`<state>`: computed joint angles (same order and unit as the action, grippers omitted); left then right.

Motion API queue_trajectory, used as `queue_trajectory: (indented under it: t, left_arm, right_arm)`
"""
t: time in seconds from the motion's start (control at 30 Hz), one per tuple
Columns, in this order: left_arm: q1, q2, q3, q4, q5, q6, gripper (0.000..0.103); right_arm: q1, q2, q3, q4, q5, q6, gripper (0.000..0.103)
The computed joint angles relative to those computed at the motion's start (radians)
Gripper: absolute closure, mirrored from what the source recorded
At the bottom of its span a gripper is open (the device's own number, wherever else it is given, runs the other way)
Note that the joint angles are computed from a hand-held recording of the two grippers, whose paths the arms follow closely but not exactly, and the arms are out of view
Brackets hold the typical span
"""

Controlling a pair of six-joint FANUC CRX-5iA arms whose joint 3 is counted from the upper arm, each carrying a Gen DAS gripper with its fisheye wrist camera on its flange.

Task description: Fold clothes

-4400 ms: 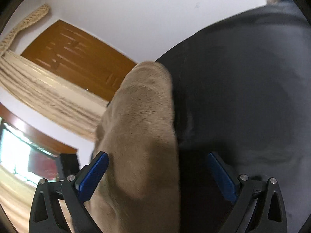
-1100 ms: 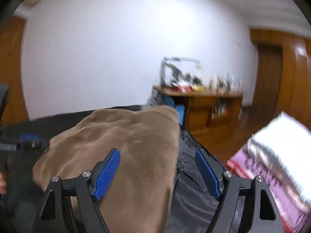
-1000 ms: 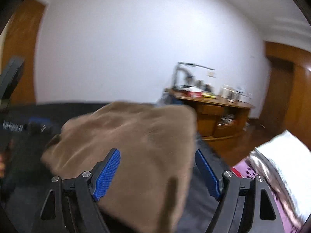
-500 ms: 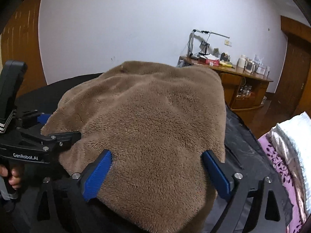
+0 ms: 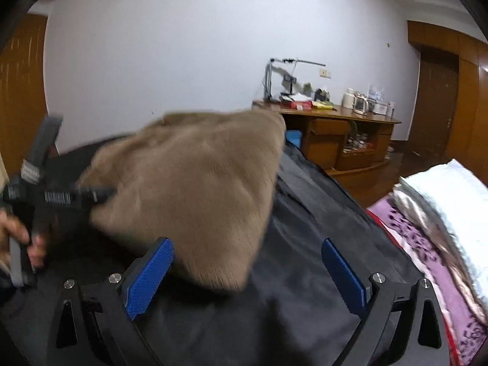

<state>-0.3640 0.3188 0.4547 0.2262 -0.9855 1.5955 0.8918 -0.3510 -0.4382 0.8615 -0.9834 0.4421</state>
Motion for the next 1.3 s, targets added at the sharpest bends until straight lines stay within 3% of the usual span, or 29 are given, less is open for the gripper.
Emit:
queue_trajectory:
  t: [0.13,0.4,0.63,1.0,1.13,1.3]
  left_arm:
    - [-0.004,-0.002,0.004,-0.016,-0.002,0.007,0.003]
    - [0.005,0.003,0.008,0.003,-0.022,-0.003,0.001]
    - [-0.002,0.023,0.034,-0.001,-0.044,-0.011,0.000]
    - [0.013,0.033,0.025,0.059,-0.045,-0.023,0.000]
    - [0.029,0.024,0.019,0.083,-0.047,-0.014,0.000]
    - [0.002,0.000,0.044,-0.022,-0.037,0.028,0.000]
  right_arm:
    - [0.051,0.065,0.018,0.029,-0.111,0.062,0.004]
    - [0.031,0.227,0.105,0.131,-0.241,0.092,0.004]
    - [0.003,0.176,0.078,0.107,-0.248,-0.006,0.003]
    - [-0.010,0.162,0.099,0.025,-0.222,0.010,0.002]
    - [0.040,0.120,0.060,0.089,-0.225,-0.038,0.002]
    - [0.080,0.087,0.025,0.195,-0.180,-0.112,0.001]
